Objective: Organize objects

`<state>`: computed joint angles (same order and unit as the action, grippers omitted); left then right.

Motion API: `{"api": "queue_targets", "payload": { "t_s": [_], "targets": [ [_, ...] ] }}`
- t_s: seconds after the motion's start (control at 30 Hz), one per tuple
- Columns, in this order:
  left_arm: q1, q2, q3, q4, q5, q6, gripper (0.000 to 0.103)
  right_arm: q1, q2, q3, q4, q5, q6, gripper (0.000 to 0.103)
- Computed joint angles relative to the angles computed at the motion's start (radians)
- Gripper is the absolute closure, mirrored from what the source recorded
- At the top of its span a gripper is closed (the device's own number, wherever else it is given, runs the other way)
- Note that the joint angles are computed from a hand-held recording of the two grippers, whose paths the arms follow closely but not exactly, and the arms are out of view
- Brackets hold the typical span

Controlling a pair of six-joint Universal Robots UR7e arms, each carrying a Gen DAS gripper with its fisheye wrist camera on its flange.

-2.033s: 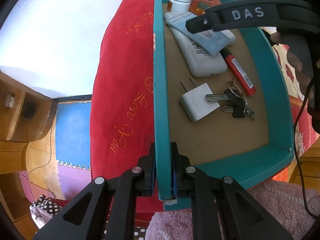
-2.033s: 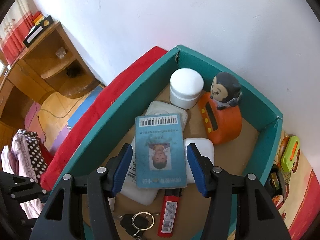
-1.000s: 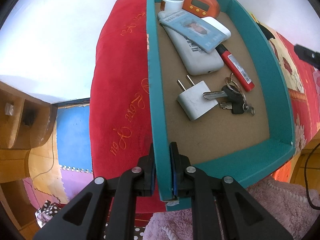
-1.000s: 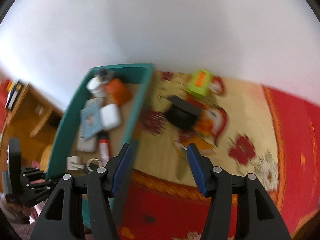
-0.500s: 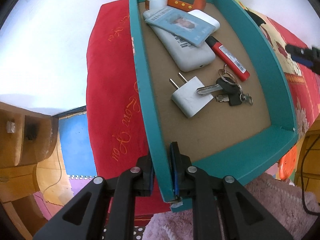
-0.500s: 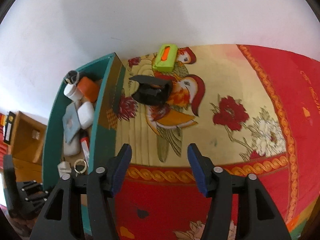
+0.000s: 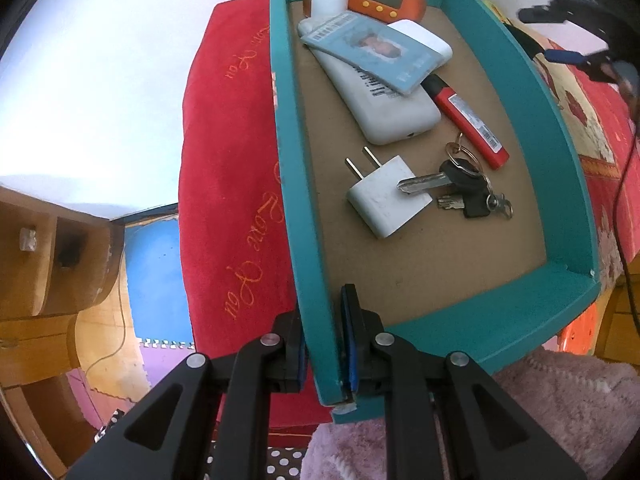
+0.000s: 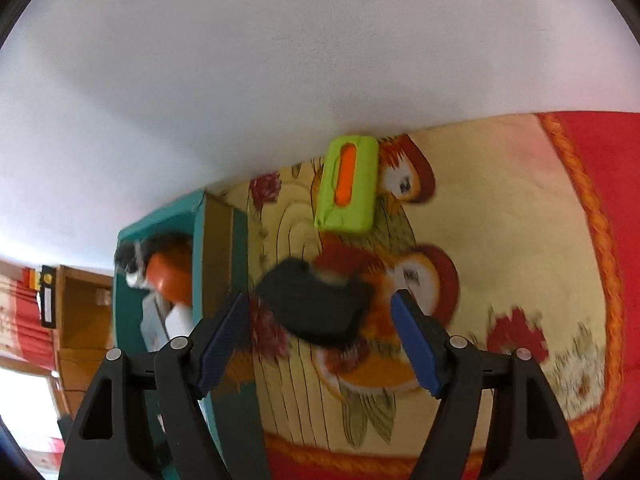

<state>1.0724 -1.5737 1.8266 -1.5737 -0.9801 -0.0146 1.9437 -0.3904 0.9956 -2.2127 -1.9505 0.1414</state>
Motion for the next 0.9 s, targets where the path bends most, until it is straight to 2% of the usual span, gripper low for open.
{"api": "queue_targets", "payload": {
  "t_s": [0.17, 0.23, 0.3, 0.4, 0.63, 0.77, 0.83, 0.9],
  "targets": [
    [0.007, -0.006, 0.003, -0.006, 0.004, -0.004, 0.09, -0.002, 0.077, -0.124, 0.113, -0.019, -0.016, 0.028],
    [0.01, -0.005, -0.001, -0.006, -0.001, 0.003, 0.09, -0.004, 0.077, -0.122, 0.12, 0.002, -0.017, 0.035],
    [0.009, -0.001, -0.005, -0.002, -0.004, 0.002, 0.09, 0.0, 0.063, -0.094, 0.099, 0.004, -0.018, 0.041],
    [0.012, 0.006, -0.013, 0.002, 0.004, 0.006, 0.09, 0.025, 0.04, -0.035, 0.044, -0.045, -0.114, 0.043],
    [0.012, 0.0, -0.014, 0.009, -0.008, 0.013, 0.09, 0.083, -0.024, 0.148, -0.112, -0.163, -0.272, 0.045],
    [0.009, -0.003, -0.007, 0.005, -0.012, 0.013, 0.09, 0.097, -0.038, 0.201, -0.137, -0.179, -0.301, 0.046],
    [0.04, 0.005, -0.017, -0.013, -0.008, 0.051, 0.09, 0.099, -0.042, 0.215, -0.136, -0.168, -0.294, 0.046],
    [0.037, 0.004, -0.013, -0.018, -0.006, 0.041, 0.09, 0.1, -0.047, 0.224, -0.134, -0.157, -0.292, 0.046]
  ]
}}
